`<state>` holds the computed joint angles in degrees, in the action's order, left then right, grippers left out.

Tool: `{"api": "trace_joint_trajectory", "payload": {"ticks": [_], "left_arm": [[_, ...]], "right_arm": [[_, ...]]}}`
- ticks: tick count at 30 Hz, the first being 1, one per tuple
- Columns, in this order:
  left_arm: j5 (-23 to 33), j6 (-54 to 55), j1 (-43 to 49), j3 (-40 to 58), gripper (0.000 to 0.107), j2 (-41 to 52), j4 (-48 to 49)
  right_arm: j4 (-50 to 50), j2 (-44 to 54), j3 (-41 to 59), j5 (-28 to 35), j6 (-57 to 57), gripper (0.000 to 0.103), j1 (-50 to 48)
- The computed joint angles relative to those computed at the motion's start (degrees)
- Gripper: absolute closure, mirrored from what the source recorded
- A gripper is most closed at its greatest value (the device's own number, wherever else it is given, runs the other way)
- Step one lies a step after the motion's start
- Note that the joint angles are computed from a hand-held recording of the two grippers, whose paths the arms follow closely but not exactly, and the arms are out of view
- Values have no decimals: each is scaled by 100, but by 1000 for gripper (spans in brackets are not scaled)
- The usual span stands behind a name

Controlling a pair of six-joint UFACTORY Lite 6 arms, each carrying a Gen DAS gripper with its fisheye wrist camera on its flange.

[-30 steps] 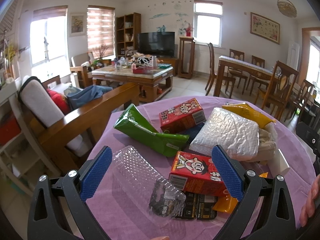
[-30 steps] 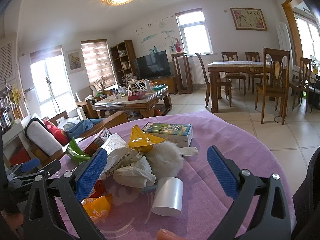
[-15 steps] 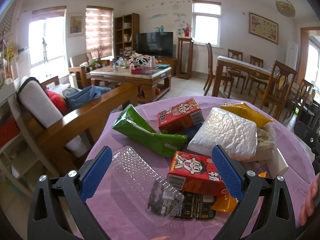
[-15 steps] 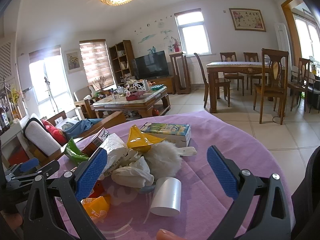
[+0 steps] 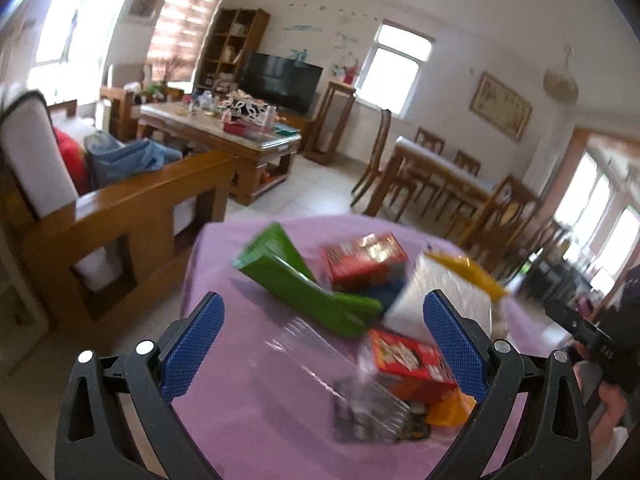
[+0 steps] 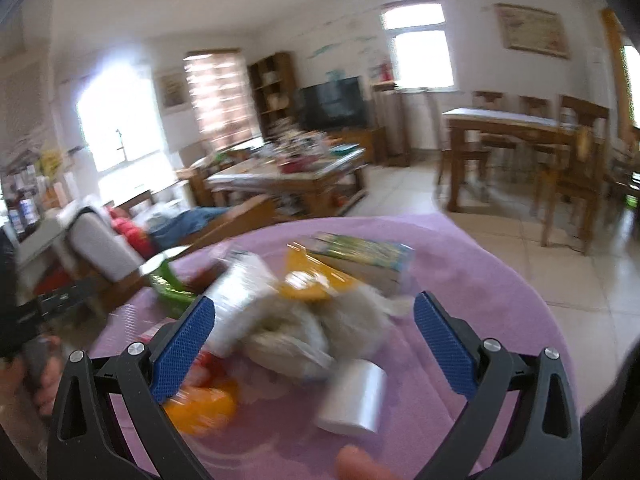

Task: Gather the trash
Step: 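Grasp the green snack bag with the left tool while the right tool grasps a red milk box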

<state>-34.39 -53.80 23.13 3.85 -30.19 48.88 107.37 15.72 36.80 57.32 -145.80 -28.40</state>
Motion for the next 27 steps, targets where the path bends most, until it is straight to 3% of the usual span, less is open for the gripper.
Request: {"api": "trace_joint_trajectory", "payload": {"ticks": [3,6,9,15,18,20,23,25,27], "left_arm": [[-997,-753,1039,1100,9,1799,1461],[-1034,-1079,851,2139,9,3164,1748],[-945,-1626,532,3198,10,4429,1990],[-1022,-2556,260,4533,29,5881,2530],[-874,-2445,101,4777,35,6128,2330],[-920,-2586,47,5045,46,6415,2438],[-645,-2271,-133,5122,51,6484,2107],[-477,-2077,-178,4991,55,6340,1977],[-273,-1871,-290,4855,61,6197,1734]], "right_arm": [[-870,-412,658,-672,1591,5,864],[-1944,33,1842,-1712,3390,5,2052],[-3275,1089,3277,-2308,5189,5,2942],[-6384,3189,6413,-1588,8787,5,3632],[-7178,4248,7982,-825,10087,5,3752],[-7260,4751,8700,-332,10382,5,3792],[-7207,5062,9096,-30,10490,15,3896],[-7359,5033,9034,-200,10489,21,4026],[-7494,4707,8514,-711,10417,41,4170]]}}
